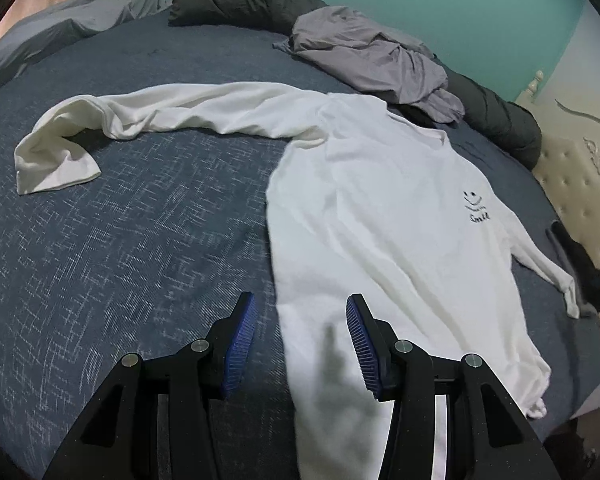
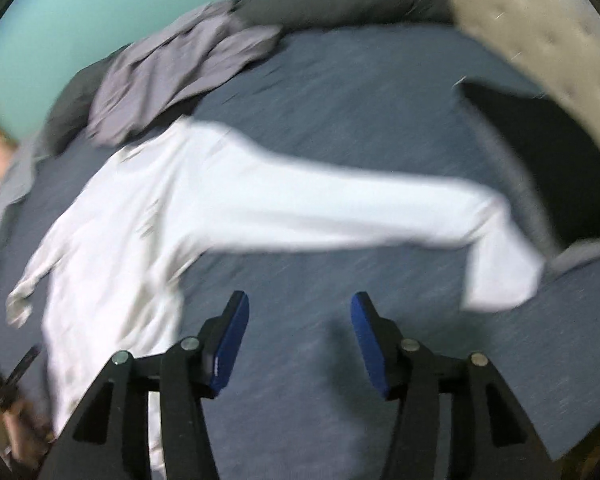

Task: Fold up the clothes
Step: 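Grasp the other sleeve cuff with the right tool and stretch it outward, then release the sleeve and hold both tools open above the shirt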

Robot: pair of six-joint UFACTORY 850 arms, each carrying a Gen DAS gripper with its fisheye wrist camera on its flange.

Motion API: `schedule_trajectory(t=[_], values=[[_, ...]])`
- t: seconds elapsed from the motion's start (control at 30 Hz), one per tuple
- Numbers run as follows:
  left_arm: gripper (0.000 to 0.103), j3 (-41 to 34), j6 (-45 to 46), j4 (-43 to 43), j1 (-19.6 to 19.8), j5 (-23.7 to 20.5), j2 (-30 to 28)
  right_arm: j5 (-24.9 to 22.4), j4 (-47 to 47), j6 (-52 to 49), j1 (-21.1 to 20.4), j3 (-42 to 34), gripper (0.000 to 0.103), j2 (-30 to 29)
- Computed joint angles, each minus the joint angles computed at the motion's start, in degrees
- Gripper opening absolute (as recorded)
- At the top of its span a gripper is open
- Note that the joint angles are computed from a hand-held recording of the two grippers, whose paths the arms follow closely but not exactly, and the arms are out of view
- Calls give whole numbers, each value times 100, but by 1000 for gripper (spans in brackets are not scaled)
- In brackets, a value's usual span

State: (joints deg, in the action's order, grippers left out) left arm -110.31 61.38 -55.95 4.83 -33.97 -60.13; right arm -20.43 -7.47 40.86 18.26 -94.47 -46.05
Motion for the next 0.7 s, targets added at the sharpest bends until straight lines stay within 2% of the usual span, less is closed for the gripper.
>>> schedule_trajectory(t=[0.1,0.3,0.53,0.7], values=[[50,10,-100,88,0,-196,66,-255,1585,-1675,151,-256,55,-248],[51,-246,-554,855,36,-841,35,-603,3242,-3299,517,-376,55,-524],[51,-226,-923,1581,129,-1215,28,-858,3836,-3901,725,-504,55,-741],[52,-198,-1065,1966,118,-1428,-1,-947,3752,-3795,784,-588,55,-812]])
